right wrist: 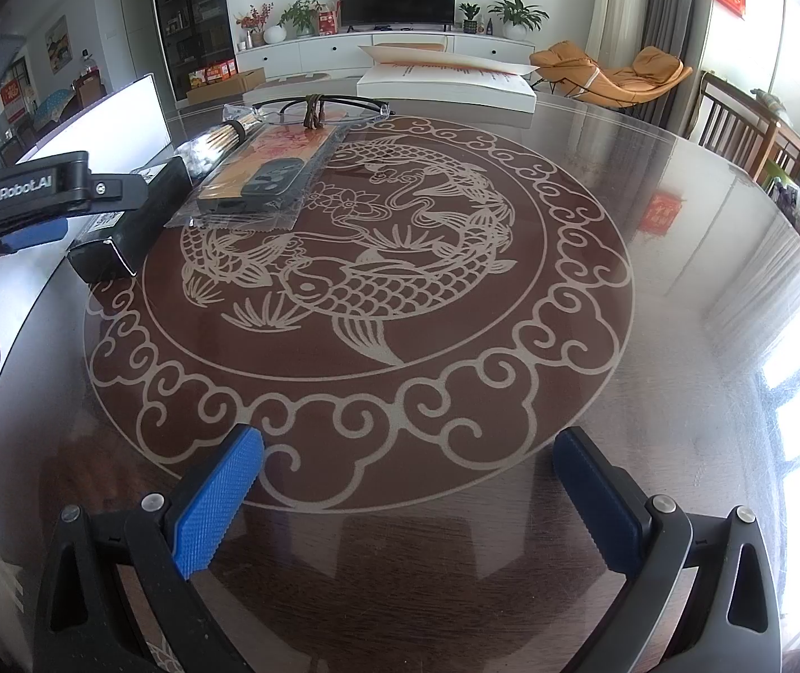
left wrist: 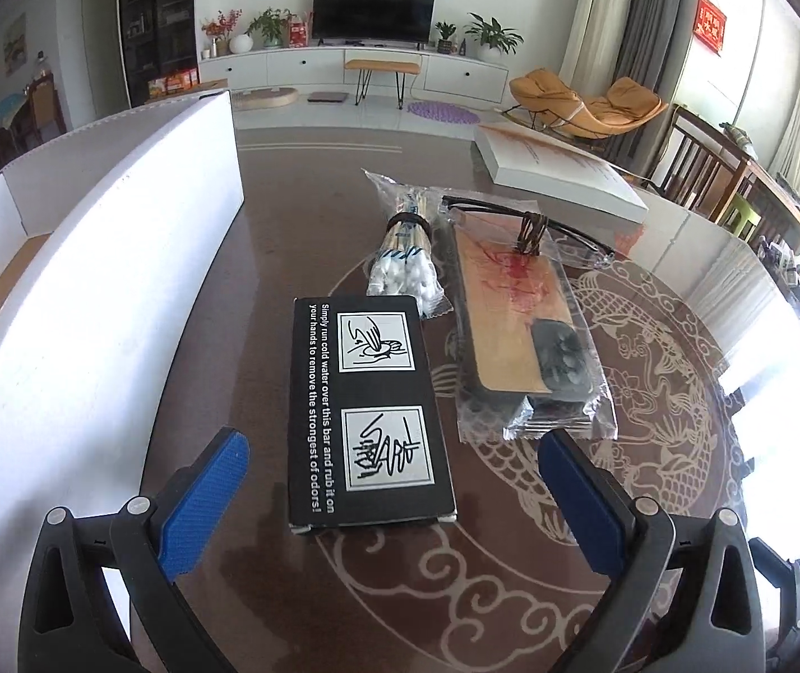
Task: Organize objects
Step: 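Grasp the black soap box with the left gripper, then lift the black soap box with the left gripper while the right grasps the clear phone-case bag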
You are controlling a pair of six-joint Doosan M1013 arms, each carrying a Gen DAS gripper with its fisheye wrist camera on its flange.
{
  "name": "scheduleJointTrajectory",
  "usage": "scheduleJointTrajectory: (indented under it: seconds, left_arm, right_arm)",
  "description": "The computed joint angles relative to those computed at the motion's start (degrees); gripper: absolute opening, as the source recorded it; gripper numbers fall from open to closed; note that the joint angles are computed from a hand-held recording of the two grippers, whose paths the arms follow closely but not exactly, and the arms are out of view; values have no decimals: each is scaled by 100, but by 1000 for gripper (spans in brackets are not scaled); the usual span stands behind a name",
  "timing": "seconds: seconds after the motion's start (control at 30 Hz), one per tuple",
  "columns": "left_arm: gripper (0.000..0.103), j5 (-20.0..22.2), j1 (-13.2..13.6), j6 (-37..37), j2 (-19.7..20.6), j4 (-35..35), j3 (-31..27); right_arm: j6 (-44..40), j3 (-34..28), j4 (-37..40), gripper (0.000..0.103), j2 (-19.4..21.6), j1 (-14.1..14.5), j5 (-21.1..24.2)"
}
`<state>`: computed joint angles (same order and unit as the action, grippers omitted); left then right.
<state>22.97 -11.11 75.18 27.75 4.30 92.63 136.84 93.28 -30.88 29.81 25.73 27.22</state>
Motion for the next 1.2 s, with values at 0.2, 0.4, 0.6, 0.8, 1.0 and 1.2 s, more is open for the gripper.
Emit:
scheduleJointTrajectory:
  seconds: [0.2,0.4,0.6,0.8,1.0,1.2]
  left_arm:
    - [90,252,75,46,266,5,-274]
    - [58,-186,18,-529,83,842,87]
    - [58,-464,-112,-575,-364,885,791]
    - [59,-677,-219,-93,-757,520,1400]
    - [90,-693,-286,150,-722,609,1436]
    - [103,-600,-275,418,-625,372,1354]
  right_arm:
    - [2,-1,-1,103,1,0,0]
    - [1,-3,0,103,3,0,2]
    - [3,-6,0,103,6,0,1]
    - [3,-6,0,103,6,0,1]
    - [3,-6,0,103,6,0,1]
    - [6,-3,-2,103,4,2,1]
